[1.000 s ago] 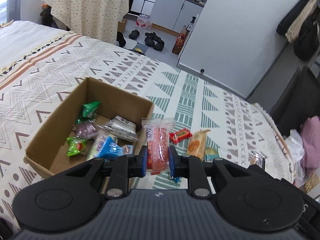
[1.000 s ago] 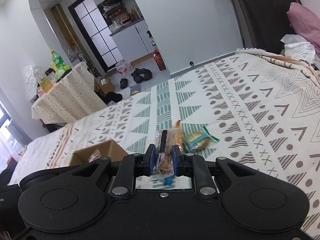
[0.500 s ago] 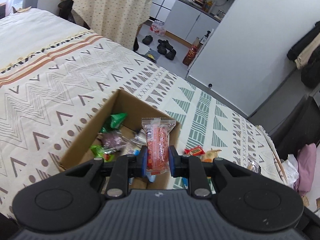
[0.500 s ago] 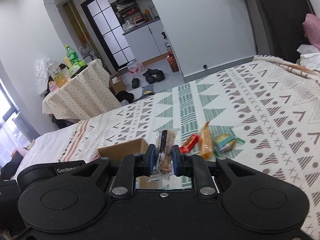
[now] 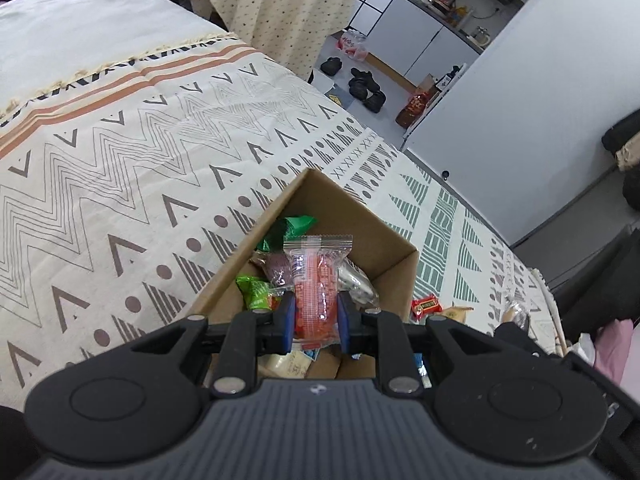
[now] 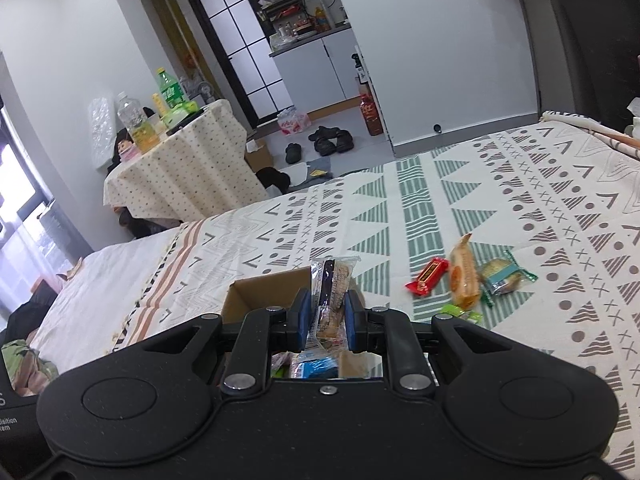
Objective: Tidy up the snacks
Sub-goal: 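Carry both packets over the cardboard box and open both tools to drop them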
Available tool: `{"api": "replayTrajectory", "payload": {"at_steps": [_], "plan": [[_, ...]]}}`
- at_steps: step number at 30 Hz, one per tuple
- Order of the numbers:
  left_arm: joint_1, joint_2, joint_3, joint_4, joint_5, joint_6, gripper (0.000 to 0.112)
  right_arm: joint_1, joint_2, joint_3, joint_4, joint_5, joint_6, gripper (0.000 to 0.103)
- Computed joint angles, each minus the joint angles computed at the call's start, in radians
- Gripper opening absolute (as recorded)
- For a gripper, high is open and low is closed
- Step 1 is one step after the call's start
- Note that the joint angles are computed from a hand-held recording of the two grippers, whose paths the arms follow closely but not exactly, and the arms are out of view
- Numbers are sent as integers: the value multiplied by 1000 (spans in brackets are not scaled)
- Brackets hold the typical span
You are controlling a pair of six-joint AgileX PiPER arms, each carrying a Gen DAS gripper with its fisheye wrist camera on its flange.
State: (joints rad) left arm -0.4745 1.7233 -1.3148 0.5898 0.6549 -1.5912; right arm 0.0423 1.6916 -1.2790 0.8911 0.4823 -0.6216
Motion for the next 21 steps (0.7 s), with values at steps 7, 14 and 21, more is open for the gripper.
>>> {"api": "replayTrajectory", "payload": {"at_steps": [7,14,21], "plan": [[39,-22,31,-23,-58,19,24,45,5,2,-23,-14,24,18],[68,-38,53,-31,-77,-8,24,71,30,-13,-46,-4,55,18],[69,-7,14,-76,-32,32,39,71,48,-40,-53,37,60,27]]}}
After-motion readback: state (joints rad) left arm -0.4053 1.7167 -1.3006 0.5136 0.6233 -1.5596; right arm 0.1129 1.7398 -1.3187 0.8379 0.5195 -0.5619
